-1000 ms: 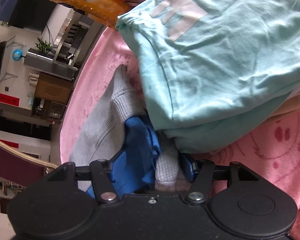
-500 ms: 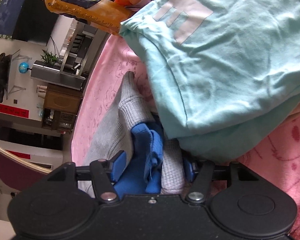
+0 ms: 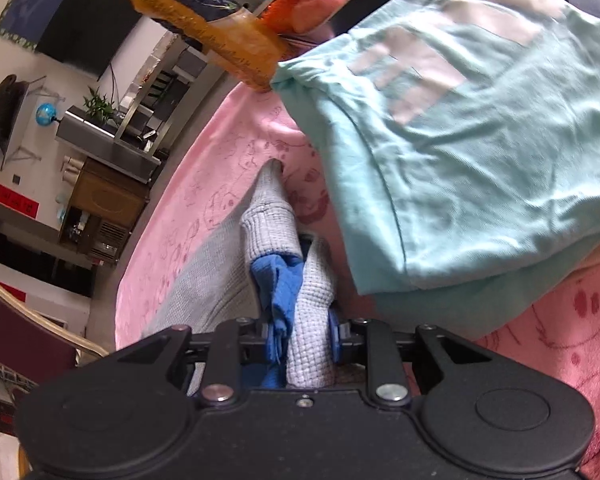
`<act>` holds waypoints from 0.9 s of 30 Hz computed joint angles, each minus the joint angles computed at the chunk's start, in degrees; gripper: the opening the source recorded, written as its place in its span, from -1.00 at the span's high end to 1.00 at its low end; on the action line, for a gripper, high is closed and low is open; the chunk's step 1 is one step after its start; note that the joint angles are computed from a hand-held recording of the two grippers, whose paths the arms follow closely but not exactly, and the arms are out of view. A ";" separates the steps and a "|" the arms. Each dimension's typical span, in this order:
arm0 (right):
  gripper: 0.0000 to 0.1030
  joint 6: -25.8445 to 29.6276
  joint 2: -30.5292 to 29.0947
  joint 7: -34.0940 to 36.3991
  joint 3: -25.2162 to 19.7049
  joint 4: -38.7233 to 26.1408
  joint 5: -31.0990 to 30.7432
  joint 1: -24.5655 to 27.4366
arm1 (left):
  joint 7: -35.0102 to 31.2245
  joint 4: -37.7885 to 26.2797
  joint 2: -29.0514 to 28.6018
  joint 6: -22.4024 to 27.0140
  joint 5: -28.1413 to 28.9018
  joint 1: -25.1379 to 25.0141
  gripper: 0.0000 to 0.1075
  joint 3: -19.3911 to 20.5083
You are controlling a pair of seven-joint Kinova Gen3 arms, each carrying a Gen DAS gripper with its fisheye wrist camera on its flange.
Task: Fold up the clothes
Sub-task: 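Lift the held edge with both grippers and fold it over the stack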
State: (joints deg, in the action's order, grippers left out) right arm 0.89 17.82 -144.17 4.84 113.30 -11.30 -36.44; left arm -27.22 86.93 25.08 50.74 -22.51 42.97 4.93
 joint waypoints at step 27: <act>0.64 56.98 13.18 -2.84 15.22 -50.35 40.94 -33.12 | 13.92 17.82 -25.75 -5.45 -11.46 -1.90 0.39 8.57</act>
State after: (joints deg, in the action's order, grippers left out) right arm 57.86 31.00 -147.01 20.06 62.95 29.64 -69.56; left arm -13.30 104.75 -0.66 45.29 -33.97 41.07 13.50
